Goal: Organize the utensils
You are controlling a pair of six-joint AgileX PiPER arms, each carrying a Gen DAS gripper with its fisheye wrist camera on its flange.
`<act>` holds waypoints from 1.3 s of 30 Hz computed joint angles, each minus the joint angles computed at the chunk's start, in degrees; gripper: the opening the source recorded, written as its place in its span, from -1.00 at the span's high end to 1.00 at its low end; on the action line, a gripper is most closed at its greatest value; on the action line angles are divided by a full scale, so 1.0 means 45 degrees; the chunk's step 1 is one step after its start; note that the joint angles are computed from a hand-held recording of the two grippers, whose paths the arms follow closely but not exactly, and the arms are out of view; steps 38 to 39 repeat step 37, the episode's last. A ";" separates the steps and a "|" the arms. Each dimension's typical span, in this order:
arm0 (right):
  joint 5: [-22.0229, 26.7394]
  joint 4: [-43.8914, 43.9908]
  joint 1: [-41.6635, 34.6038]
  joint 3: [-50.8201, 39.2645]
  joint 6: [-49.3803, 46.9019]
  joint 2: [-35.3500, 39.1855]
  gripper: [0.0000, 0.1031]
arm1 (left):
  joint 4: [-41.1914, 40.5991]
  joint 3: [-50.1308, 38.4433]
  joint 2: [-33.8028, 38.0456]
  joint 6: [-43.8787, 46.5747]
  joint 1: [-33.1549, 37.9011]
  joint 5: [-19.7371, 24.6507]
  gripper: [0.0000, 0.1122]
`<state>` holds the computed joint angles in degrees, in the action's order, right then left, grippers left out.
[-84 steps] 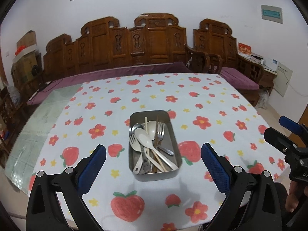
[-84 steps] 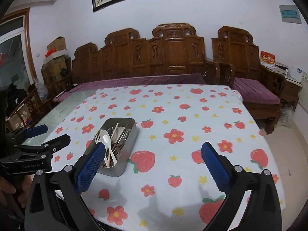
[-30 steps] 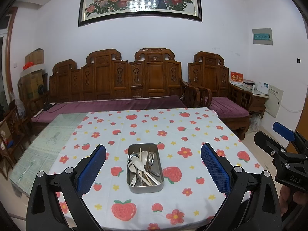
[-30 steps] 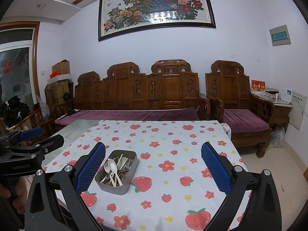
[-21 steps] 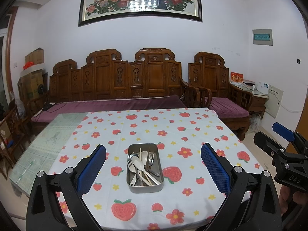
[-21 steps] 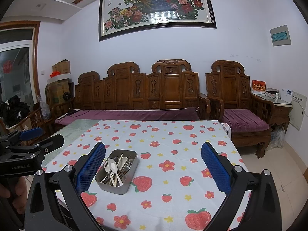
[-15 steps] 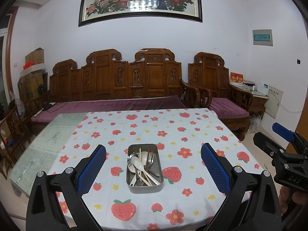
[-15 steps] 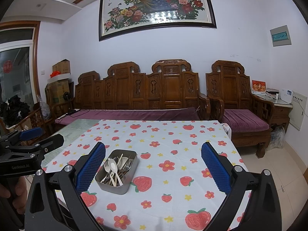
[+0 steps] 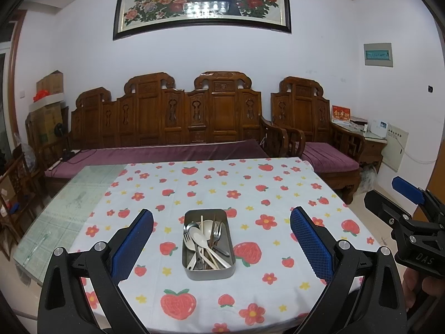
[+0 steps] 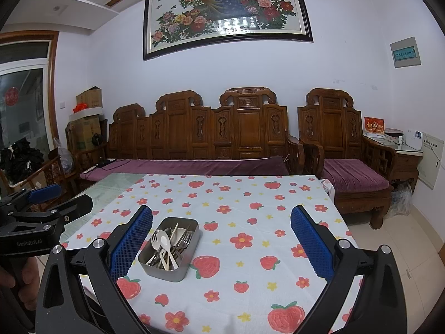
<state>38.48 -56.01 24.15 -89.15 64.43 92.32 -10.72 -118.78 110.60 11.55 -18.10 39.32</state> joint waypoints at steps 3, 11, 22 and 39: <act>-0.0007 0.0000 -0.0001 0.0049 0.0005 -0.0039 -0.95 | 0.0041 -0.0040 0.0040 -0.0036 -0.0022 -0.0005 -0.69; -0.0018 -0.0011 0.0000 0.0036 0.0026 -0.0029 -0.95 | 0.0010 -0.0007 0.0027 0.0000 -0.0007 -0.0020 -0.69; -0.0033 -0.0007 -0.0015 0.0043 0.0016 -0.0025 -0.95 | -0.0021 0.0027 0.0005 0.0031 0.0010 -0.0029 -0.69; -0.0081 -0.0035 -0.0055 0.0030 0.0065 0.0033 -0.95 | -0.0154 0.0468 -0.0282 0.0109 0.0086 -0.0116 -0.69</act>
